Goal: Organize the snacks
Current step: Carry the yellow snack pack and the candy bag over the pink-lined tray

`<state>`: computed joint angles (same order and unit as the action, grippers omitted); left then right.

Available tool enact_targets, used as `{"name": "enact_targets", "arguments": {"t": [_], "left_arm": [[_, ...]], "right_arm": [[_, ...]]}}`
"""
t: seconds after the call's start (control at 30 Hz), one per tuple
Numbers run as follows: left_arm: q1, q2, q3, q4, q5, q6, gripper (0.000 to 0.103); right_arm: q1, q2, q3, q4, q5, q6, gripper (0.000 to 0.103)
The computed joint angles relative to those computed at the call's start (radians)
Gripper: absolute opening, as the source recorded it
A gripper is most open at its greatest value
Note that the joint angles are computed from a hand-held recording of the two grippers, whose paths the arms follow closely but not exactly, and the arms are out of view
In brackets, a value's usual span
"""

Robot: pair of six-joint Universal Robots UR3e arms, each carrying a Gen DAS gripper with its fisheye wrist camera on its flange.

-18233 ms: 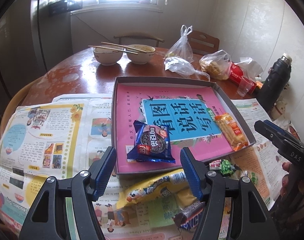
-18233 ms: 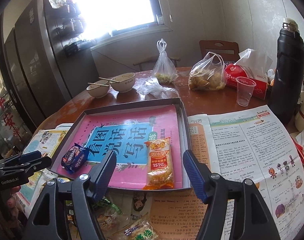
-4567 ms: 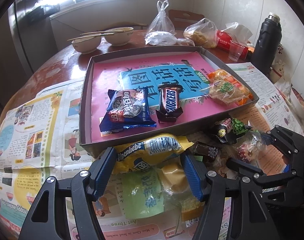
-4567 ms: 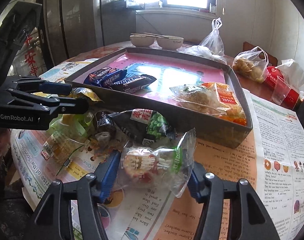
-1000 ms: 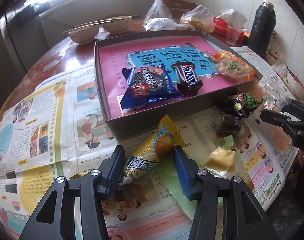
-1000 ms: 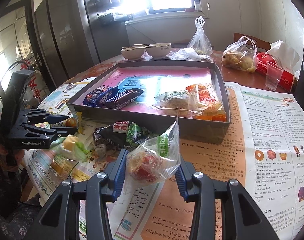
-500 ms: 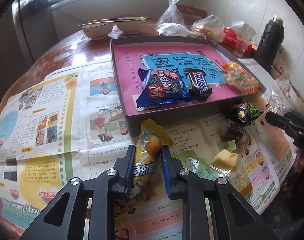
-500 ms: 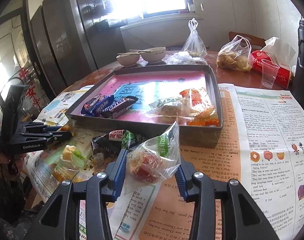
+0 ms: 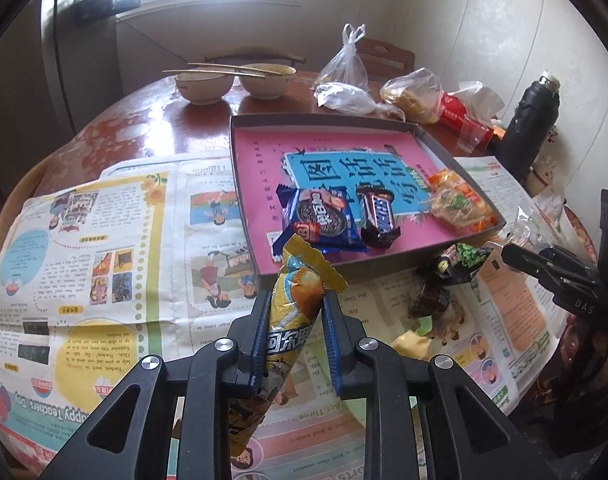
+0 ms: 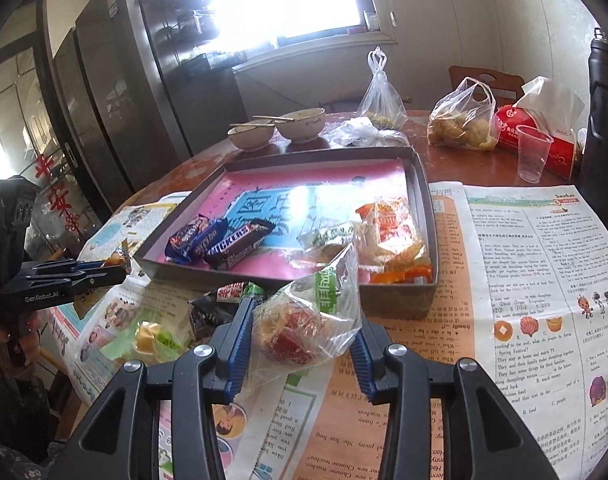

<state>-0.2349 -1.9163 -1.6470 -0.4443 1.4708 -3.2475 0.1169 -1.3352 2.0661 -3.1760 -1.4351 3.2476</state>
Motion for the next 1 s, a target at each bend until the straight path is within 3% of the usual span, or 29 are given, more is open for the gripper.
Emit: {"name": "enact_targets", "arguments": {"t": [1.0], "left_arm": [[0.050,-0.107,0.348,-0.161,-0.061,-0.014,0.025]], "right_arm": [[0.039,0.096,-0.335,0.188,-0.034,0.008,0.044]]}}
